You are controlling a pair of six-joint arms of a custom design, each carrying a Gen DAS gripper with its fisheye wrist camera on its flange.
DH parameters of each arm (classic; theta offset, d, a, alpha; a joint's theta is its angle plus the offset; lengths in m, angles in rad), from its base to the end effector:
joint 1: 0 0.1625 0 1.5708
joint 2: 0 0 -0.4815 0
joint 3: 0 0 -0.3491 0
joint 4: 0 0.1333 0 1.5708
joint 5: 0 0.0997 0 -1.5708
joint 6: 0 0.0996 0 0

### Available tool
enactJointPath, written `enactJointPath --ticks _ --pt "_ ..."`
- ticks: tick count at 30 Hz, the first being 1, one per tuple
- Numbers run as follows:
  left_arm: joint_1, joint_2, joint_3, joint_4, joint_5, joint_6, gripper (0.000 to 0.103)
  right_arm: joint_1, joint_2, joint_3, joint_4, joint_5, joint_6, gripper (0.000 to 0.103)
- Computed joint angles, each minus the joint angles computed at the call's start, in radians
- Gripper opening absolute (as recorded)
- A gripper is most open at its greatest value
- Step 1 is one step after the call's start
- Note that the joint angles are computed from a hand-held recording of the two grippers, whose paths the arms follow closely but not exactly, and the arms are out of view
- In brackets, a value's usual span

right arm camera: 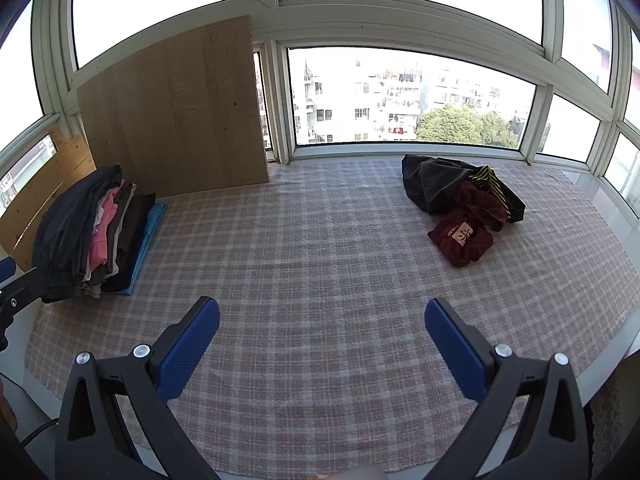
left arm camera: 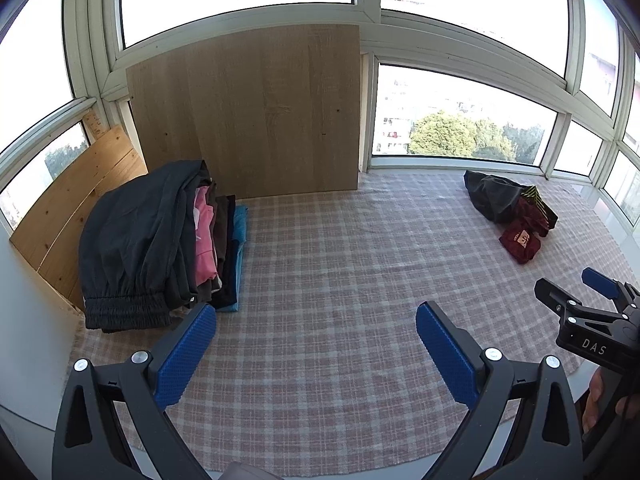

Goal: Fold clothes
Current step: 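Move both grippers toward the heap of black shorts and red shirt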

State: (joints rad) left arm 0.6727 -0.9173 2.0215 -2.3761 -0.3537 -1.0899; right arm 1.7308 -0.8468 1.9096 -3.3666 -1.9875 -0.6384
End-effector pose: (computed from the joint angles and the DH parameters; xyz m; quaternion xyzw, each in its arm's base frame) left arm -0.2771 -0.5106 0.1707 0.0070 0.8158 -0.4072 0.4107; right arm 0.1912 -0.6010 0.2172 0.2867 -0.8704 0.2949 0.2707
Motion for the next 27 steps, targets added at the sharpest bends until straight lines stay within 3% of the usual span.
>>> enactJointPath --ticks 17,24,27 --pt "0.045 0.17 -0.153 -0.411 -0.122 0.527 0.101 -0.061 -0.053 -0.019 -0.06 -0.102 0.066 0.103" --pt "0.05 0.25 -0.267 -0.434 -0.153 0.657 0.101 -0.096 -0.08 -0.038 -0.077 -0.123 0.08 0.103" --pt "0.057 0.283 -0.328 -0.383 -0.155 0.659 0.101 -0.114 -0.085 -0.065 -0.062 -0.112 0.09 0.103"
